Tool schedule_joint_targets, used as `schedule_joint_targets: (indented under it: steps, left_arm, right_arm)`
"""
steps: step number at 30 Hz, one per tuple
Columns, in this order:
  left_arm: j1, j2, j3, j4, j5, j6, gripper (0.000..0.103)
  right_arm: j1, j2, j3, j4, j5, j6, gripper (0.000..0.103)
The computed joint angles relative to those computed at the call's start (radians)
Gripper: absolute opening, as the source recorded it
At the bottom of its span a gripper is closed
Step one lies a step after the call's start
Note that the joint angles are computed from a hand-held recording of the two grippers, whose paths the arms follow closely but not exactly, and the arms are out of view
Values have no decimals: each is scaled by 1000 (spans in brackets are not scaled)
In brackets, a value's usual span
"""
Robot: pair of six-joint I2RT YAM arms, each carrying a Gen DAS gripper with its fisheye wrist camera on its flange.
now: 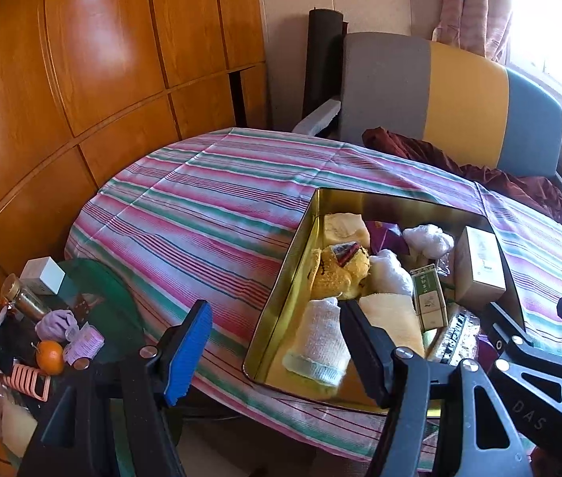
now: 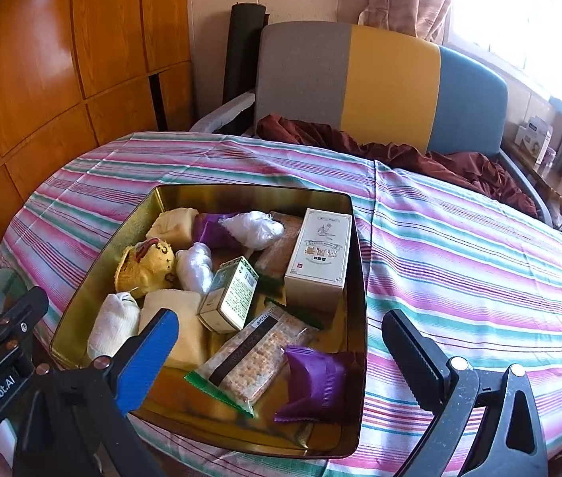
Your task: Organize objects
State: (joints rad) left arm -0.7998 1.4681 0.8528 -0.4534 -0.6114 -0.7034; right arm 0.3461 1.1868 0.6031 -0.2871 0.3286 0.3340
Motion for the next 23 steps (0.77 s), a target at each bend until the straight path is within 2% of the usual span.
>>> schedule_joint_targets:
  steps: [11, 23]
  left_arm:
    - [-8, 15, 7, -3, 35, -7, 67]
    - [8, 27, 1, 9, 59, -16, 58]
  right_arm:
    - [-13, 5, 4, -10, 25, 17, 103]
    - [-19, 17, -4, 4, 18, 19, 103]
